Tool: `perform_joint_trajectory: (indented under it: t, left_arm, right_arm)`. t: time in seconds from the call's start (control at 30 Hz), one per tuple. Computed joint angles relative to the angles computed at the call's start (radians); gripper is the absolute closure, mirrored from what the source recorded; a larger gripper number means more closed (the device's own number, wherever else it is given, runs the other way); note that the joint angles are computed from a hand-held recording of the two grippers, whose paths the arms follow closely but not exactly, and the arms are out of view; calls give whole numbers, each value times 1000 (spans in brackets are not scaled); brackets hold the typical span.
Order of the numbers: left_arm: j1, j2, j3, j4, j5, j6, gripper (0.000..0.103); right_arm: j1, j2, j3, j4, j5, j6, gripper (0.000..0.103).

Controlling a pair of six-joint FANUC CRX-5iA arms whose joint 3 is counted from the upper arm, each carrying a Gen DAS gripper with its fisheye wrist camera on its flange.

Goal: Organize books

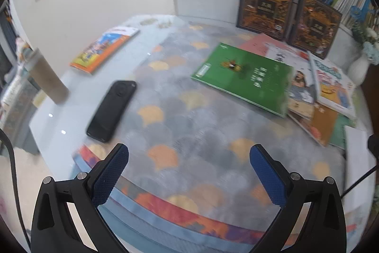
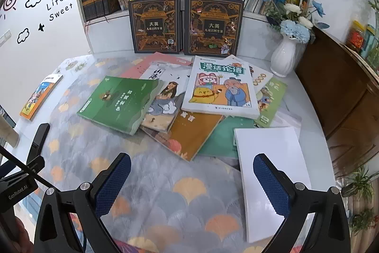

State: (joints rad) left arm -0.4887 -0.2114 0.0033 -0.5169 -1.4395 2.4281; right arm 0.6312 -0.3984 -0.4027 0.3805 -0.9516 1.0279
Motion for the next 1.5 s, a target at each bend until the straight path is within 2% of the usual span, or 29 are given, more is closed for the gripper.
perform_joint_trajectory:
  t: [0.07, 0.23, 0.3, 0.43, 0.6, 0.7, 0.8, 0.87, 0.93, 1.0, 1.03, 1.2, 1.37, 1.5]
  left_arm:
    - [26, 3, -5, 11, 18, -20, 1]
    - [132, 33, -31, 103, 122, -78, 1]
    - [167, 49, -42, 145, 169, -97, 2]
    - [258, 97, -84, 292, 292, -170, 7]
    - [311, 158, -100, 382, 352, -224, 10]
    - [345, 170, -125, 440, 392, -255, 10]
    - [373, 179, -150, 497, 431, -299, 10]
    - [393, 177, -181, 557, 474, -357, 10]
    - [393, 184, -180, 558, 485, -364, 10]
    - [394, 196, -179, 561, 491, -362, 10]
    - [396, 199, -181, 566, 494, -361, 10]
    - [413, 210, -205, 616, 517, -374, 14]
    - [418, 217, -206, 626, 532, -408, 15]
    - [441, 207, -238, 687, 560, -488, 15]
  right_arm:
    - [-11, 19, 11, -17, 32, 25, 0]
    - [-48, 85, 46, -106, 179, 172, 0]
    - [-65, 142, 98, -155, 189, 250, 0]
    - [-140, 328, 324, -371, 83, 491, 0]
    - [-194, 541, 557, -508, -14, 666, 3]
    - [-197, 660, 685, -541, -87, 721, 17]
    - [-202, 771, 809, -576, -163, 748, 26]
    - [-205, 828, 876, -590, -194, 753, 27]
    - [-202, 875, 931, -587, -214, 754, 29]
    - [-206, 930, 1004, -600, -256, 765, 37]
    - [-207, 956, 1041, -606, -279, 770, 37]
    - [-192, 1035, 1129, -584, -347, 796, 40]
    - [-199, 1011, 1103, -630, -370, 838, 43]
    - [-230, 961, 1056, -731, -444, 860, 43]
